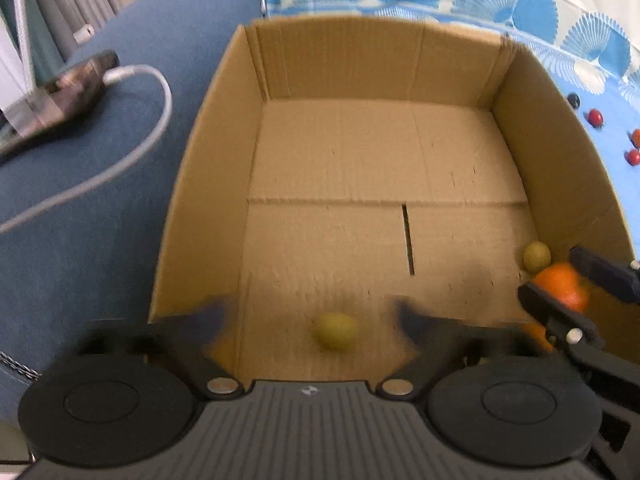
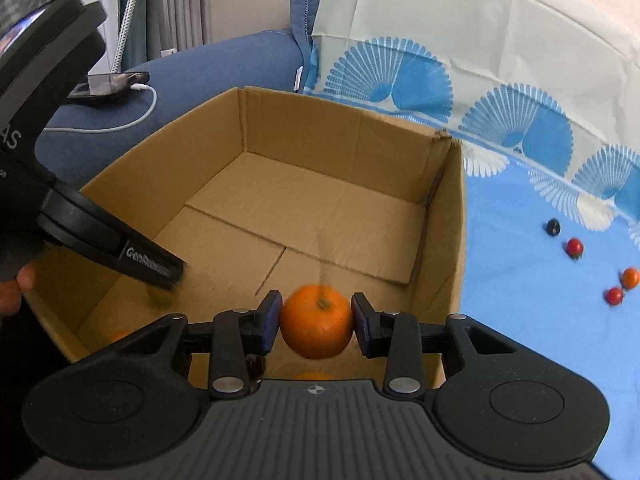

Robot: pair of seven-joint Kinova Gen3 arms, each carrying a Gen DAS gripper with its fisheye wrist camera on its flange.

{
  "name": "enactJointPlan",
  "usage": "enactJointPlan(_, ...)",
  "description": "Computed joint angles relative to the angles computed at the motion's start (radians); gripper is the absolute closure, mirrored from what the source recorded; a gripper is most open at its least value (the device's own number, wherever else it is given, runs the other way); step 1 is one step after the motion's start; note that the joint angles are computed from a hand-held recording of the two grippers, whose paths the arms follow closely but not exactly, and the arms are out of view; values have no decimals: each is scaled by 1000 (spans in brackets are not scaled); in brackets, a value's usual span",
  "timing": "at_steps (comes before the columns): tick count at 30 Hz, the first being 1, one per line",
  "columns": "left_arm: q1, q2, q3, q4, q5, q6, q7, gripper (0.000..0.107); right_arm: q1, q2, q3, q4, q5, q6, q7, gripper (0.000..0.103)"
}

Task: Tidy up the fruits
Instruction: 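Carry the yellow fruit and orange over the box and release both, then lift both open tools from the box and move toward remaining fruits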

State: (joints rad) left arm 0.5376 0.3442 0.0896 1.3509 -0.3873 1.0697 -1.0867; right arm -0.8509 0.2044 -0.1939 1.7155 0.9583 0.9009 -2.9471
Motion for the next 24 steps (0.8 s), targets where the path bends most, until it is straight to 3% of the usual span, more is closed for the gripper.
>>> enactJointPlan(2,24,-17,-7,20,-43,-23,27,5,-22,-1,1,4,53,23,-26,29)
enactJointPlan(9,42,-81,13,41,-72,12,58,5,-46,-71,-53,22,65,102,-35,10)
enactJointPlan(20,81,-287,137,192,-172,96,288,5,-111,-181,-202,37,27,333,-171,4)
enactJointPlan(24,93,-332,200,226,-215,131,342,5,-153,-189,-260,42,73,434,-237,4)
